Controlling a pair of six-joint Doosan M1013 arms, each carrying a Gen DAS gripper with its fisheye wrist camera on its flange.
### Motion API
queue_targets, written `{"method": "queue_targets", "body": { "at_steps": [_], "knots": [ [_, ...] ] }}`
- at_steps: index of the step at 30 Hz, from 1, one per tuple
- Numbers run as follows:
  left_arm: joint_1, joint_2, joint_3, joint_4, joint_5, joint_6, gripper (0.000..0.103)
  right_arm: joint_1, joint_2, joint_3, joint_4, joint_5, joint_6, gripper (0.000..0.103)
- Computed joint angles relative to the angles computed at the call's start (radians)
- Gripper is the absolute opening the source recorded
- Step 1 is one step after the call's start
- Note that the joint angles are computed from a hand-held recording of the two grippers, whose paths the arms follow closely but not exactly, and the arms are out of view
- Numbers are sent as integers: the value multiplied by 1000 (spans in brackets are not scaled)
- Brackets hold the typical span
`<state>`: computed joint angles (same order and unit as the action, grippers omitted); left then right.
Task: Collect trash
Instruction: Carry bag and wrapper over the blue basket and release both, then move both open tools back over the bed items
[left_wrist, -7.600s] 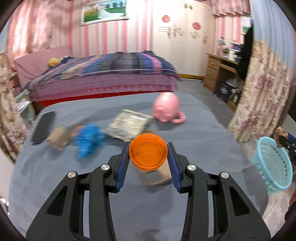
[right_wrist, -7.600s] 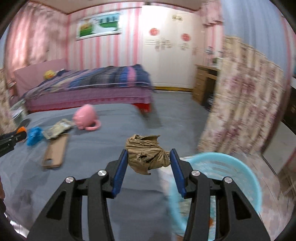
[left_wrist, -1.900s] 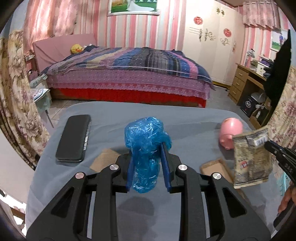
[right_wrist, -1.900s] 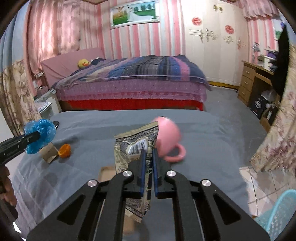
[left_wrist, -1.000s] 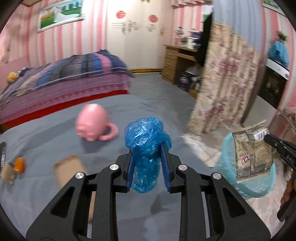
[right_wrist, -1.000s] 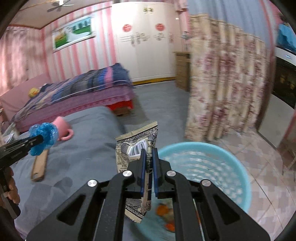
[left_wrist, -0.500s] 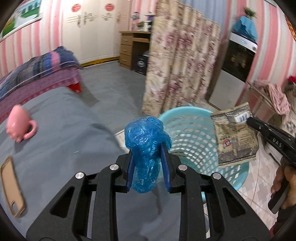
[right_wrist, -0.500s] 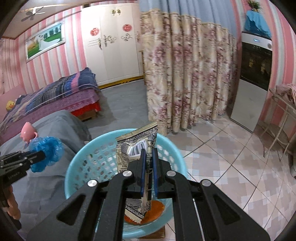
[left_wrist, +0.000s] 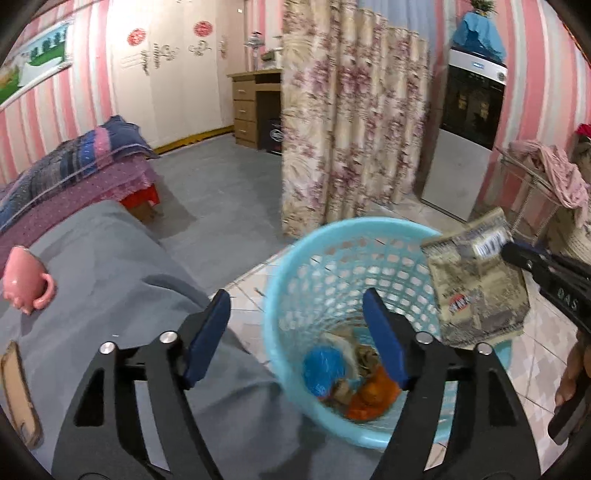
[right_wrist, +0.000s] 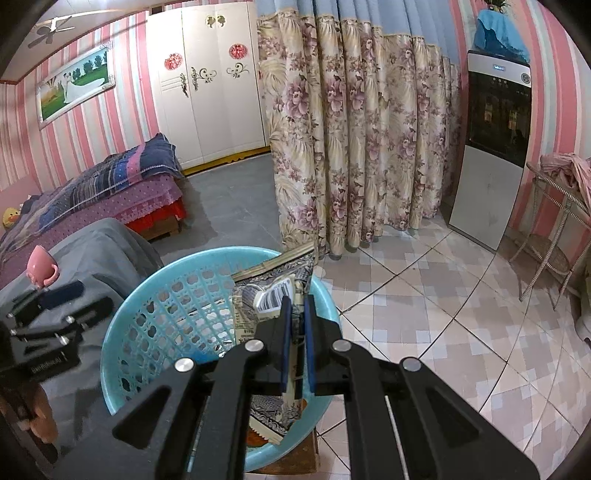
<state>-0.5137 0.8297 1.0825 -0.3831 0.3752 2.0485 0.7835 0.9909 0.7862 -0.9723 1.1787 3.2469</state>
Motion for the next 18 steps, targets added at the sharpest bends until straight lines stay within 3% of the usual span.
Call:
{"method": "queue_targets", "body": {
  "at_steps": [6, 12, 13, 16, 18],
  "knots": [
    [29, -36, 38, 83, -59, -100, 87, -2, 24, -48, 18, 2, -34, 7],
    [63, -76, 83, 354, -89, -402, 93, -7, 77, -152, 42, 39, -83, 9],
    [68, -89, 103, 459, -103, -506, 94, -8, 94, -184, 49, 55, -98, 14],
    [79, -114, 144, 663, -114, -700, 95, -6, 125, -237, 55, 81, -112, 74],
    [88, -127, 164, 773, -108, -812, 95, -3, 145, -273, 68, 103, -128, 75]
  ]
}}
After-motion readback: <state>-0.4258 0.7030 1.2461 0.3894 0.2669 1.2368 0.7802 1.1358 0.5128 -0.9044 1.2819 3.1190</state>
